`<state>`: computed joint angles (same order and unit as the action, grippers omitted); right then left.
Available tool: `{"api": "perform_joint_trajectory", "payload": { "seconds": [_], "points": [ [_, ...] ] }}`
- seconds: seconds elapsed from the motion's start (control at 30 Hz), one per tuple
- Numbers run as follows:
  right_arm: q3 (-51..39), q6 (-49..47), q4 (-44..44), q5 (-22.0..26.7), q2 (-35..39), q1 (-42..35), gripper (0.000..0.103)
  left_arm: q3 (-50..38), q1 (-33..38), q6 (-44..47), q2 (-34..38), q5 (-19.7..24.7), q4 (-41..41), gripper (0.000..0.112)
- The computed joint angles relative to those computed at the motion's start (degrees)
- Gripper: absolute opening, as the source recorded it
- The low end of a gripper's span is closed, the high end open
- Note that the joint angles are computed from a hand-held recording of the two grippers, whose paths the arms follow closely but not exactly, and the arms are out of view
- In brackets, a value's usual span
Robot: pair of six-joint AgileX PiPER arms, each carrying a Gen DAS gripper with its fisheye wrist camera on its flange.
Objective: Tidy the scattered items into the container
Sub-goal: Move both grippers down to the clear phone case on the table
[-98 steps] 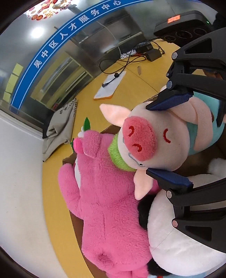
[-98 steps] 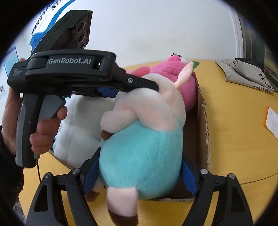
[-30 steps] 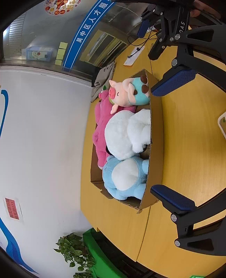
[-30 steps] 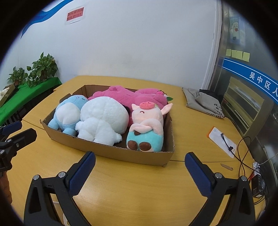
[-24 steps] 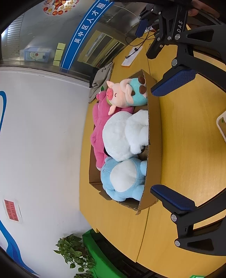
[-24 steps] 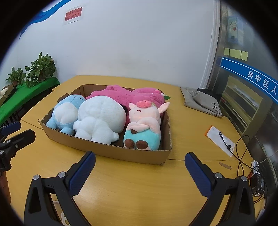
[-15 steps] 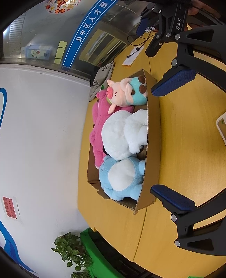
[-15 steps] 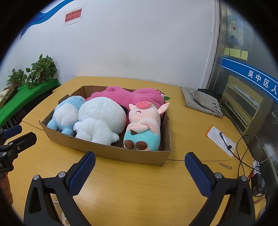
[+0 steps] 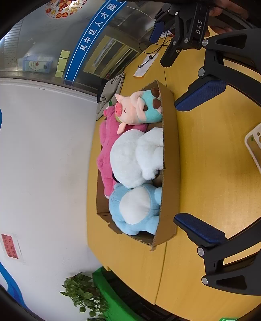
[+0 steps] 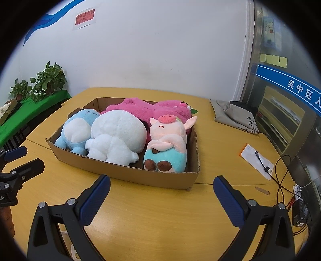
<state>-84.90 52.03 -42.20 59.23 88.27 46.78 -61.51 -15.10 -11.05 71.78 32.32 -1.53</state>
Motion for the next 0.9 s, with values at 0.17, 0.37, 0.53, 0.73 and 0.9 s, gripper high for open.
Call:
{"api": "perform_joint_trajectory", "payload": {
  "seconds": [0.17,0.37,0.53,0.73,0.9],
  "points": [
    [0.61,-0.64,0.76,-1.07,-0.28,-0.44,0.103,4.95,3.42,9.43,-2.15,0.02,-7.57,0.103],
    [1.56,-0.72,1.12,-2.42,-0.94,-0.71,0.103,11.44,8.57,14.61,-5.98,1.89,-13.52,0.103],
    [5.9,-3.72,5.75,-8.47,-3.83,-1.0,0.103,16.63,13.07,18.78,-10.84,5.77,-17.32,0.103],
    [15.11,-8.65,15.99,-17.45,-6.09,-0.92,0.102,22.86,19.13,23.03,-15.19,11.16,-20.19,0.103],
    [20.92,-16.06,28.34,-24.06,-4.72,-0.41,0.102,26.61,22.16,25.36,-16.02,13.85,-22.23,0.102]
  ]
}}
